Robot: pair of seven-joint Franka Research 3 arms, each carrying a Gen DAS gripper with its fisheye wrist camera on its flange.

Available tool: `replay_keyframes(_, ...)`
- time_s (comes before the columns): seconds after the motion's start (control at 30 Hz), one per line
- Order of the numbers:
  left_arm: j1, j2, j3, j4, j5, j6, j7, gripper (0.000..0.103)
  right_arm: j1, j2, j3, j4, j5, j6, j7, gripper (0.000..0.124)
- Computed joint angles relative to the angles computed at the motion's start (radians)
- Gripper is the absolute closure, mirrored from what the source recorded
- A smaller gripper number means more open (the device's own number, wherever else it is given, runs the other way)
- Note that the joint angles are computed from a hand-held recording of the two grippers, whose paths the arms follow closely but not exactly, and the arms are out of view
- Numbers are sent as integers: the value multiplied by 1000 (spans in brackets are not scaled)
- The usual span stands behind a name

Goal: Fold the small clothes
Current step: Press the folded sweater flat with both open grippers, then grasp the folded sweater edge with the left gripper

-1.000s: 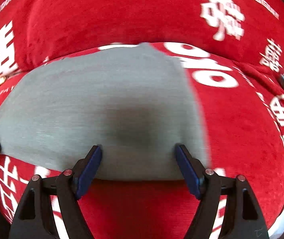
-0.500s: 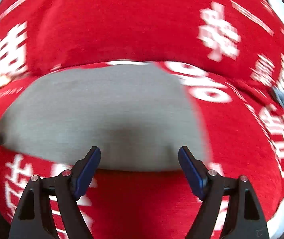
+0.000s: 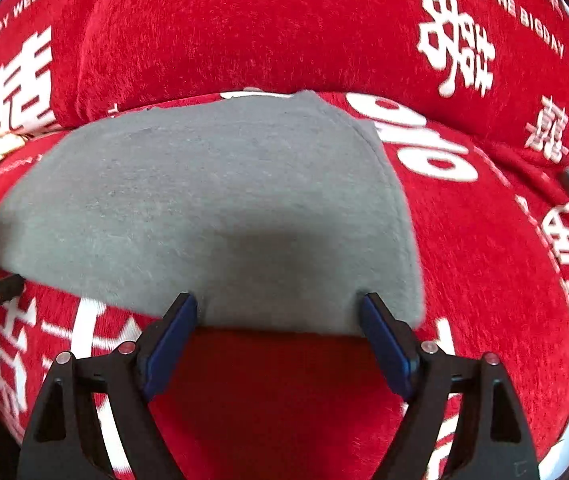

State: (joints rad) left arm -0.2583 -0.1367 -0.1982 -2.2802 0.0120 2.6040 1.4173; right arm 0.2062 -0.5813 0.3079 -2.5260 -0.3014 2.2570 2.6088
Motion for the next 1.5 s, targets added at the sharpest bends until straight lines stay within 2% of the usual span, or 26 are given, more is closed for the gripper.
replay_keyframes(0.03, 3, -6, 11, 1, -23, -12, 10, 0, 1, -1, 5, 15, -6, -47, -16, 39)
replay_keyframes(0.1, 5, -25, 33, -2, -88, -10, 46, 0, 3, -8, 5, 31, -20, -79, -37, 39)
replay_keyframes(0.2, 6, -20, 34, 28, -118, 17, 63, 0, -20, 6, 17, 64, -63, -52, -11, 39)
replay_keyframes(0.3, 6, 69, 2, 150, -61, -5, 21, 0, -50, 83, 12, 106, -103, 40, 34, 39)
replay_keyframes(0.4, -3, 174, -29, 273, -7, -37, -34, 0, -35, 204, -19, 178, -93, 98, 8, 39)
replay_keyframes(0.47, -11, 236, -42, 336, 28, -55, -48, 0, -17, 279, -40, 228, -103, 101, -40, 39)
replay_keyframes(0.53, -25, 285, -47, 387, 90, -103, -90, 0, -9, 330, -61, 262, -130, 63, -64, 39)
replay_keyframes(0.57, -38, 316, -42, 408, 152, -124, -126, 0, -3, 332, -76, 255, -135, 68, -64, 39)
replay_keyframes(0.63, -31, 307, -44, 377, 178, -56, -127, 0, -1, 292, -118, 201, -112, 117, -67, 39)
replay_keyframes(0.77, 12, 319, -48, 397, 110, -64, -42, 0, -35, 205, -145, 114, -97, 141, -93, 39)
replay_keyframes(0.87, 41, 336, -44, 445, 47, -116, -22, 0, -75, 181, -122, 131, -97, 64, -81, 39)
replay_keyframes(0.93, 42, 327, -34, 450, 47, -84, -83, 0, -93, 155, -125, 119, -92, 124, -36, 39)
replay_keyframes(0.97, 50, 339, -48, 473, 4, -87, -56, 0, -97, 161, -129, 123, -76, 156, -33, 39)
replay_keyframes(1.07, 45, 404, -87, 572, -67, -152, 34, 0, -81, 273, -139, 213, -25, 194, -112, 39)
replay_keyframes(1.17, -22, 507, -85, 700, 43, -227, 68, 0, -36, 428, -167, 341, 40, 156, -272, 39)
replay_keyframes(1.2, -50, 552, -70, 758, 88, -280, 47, 0, -45, 482, -157, 392, 46, 108, -296, 39)
replay_keyframes(1.23, -71, 595, -55, 807, 111, -321, 27, 0, -21, 502, -182, 408, 14, 103, -278, 38)
replay_keyframes(1.27, -65, 620, -59, 835, 101, -307, 5, 0, -19, 519, -194, 422, -13, 116, -261, 38)
replay_keyframes(1.37, -89, 726, -33, 1004, 131, -394, -54, 0, -22, 581, -247, 484, 55, 107, -270, 37)
replay_keyframes(1.5, -111, 827, -18, 1171, 153, -476, -79, 0, -14, 651, -285, 568, 7, 32, -250, 37)
